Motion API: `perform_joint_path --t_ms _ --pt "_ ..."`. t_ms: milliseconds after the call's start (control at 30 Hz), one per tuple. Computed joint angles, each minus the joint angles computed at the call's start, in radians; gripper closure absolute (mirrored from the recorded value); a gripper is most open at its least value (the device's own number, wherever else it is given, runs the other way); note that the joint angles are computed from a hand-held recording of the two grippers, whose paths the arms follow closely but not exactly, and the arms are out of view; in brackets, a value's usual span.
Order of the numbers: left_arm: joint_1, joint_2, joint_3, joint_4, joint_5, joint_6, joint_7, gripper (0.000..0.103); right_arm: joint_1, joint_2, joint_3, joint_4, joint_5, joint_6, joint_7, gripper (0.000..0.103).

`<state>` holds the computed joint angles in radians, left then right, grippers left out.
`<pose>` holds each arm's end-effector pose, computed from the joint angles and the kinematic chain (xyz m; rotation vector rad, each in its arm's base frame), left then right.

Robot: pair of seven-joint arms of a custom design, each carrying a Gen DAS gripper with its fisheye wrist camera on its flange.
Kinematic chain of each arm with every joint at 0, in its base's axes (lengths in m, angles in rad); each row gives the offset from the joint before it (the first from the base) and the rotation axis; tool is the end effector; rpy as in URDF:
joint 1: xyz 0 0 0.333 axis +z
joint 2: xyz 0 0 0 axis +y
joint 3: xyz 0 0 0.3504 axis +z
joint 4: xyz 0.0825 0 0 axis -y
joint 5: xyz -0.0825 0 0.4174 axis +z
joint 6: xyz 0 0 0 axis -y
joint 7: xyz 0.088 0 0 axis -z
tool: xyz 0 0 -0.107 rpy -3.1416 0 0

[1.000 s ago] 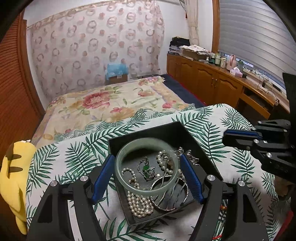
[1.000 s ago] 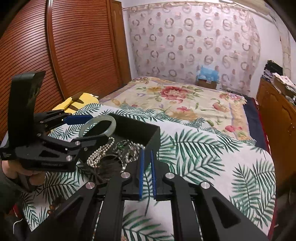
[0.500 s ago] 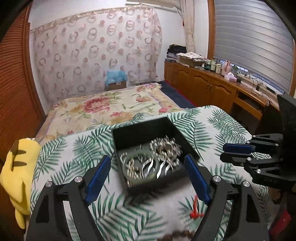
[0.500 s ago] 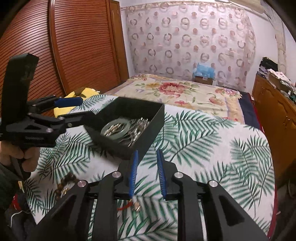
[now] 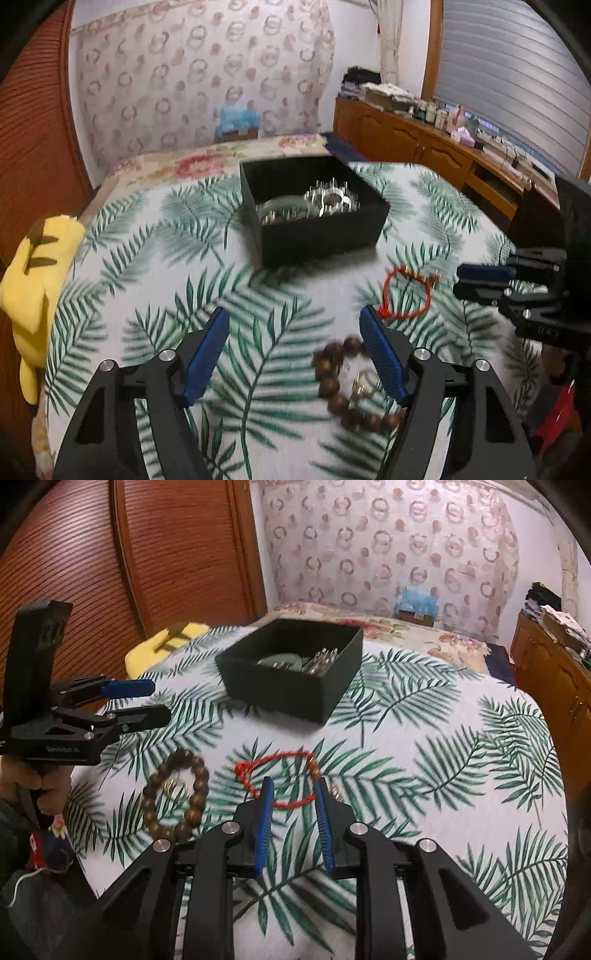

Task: Organize jewelry
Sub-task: 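Grasp the wooden bead bracelet with the left tool while the right tool grasps the red bracelet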

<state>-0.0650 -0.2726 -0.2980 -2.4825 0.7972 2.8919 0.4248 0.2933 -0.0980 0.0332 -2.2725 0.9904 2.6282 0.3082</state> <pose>0.4475 -0.2203 0.4587 -1.8154 1.7256 -0.7617 0.5350 0.1602 0.4542 -2.2142 0.8814 -0.2288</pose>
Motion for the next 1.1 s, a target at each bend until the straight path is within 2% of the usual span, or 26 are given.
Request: perform_joint_path --t_ms 133,200,600,667,700,833,967,1100 --pt "-0.024 0.003 0.008 -0.023 -0.04 -0.008 0.021 0.042 0.001 0.019 0.011 0.006 -0.063 0.017 0.026 0.077" --pt "-0.034 0.012 0.011 -0.024 -0.059 -0.014 0.038 0.048 0.002 0.031 0.015 0.016 -0.085 0.03 0.038 0.077" --pt "-0.061 0.061 0.018 0.011 -0.086 -0.035 0.09 0.055 0.002 0.158 0.053 0.118 -0.334 0.086 0.196 0.078" --pt "-0.064 0.065 0.019 0.014 -0.084 -0.037 0.093 0.057 -0.003 0.159 0.059 0.122 -0.319 0.07 0.18 0.086" --pt "-0.065 0.065 0.022 0.014 -0.086 -0.035 0.095 0.059 -0.004 0.159 0.06 0.123 -0.319 0.066 0.179 0.095" --pt "-0.078 0.073 0.035 0.013 -0.119 -0.022 0.123 0.071 -0.003 0.145 0.068 0.111 -0.293 0.065 0.132 0.095" --pt "-0.079 0.079 0.038 0.01 -0.138 -0.007 0.14 0.085 -0.002 0.115 0.066 0.107 -0.194 0.064 0.063 0.095" --pt "-0.071 0.074 0.033 0.004 -0.134 0.008 0.133 0.089 0.005 0.083 0.055 0.106 -0.127 0.061 0.021 0.095"
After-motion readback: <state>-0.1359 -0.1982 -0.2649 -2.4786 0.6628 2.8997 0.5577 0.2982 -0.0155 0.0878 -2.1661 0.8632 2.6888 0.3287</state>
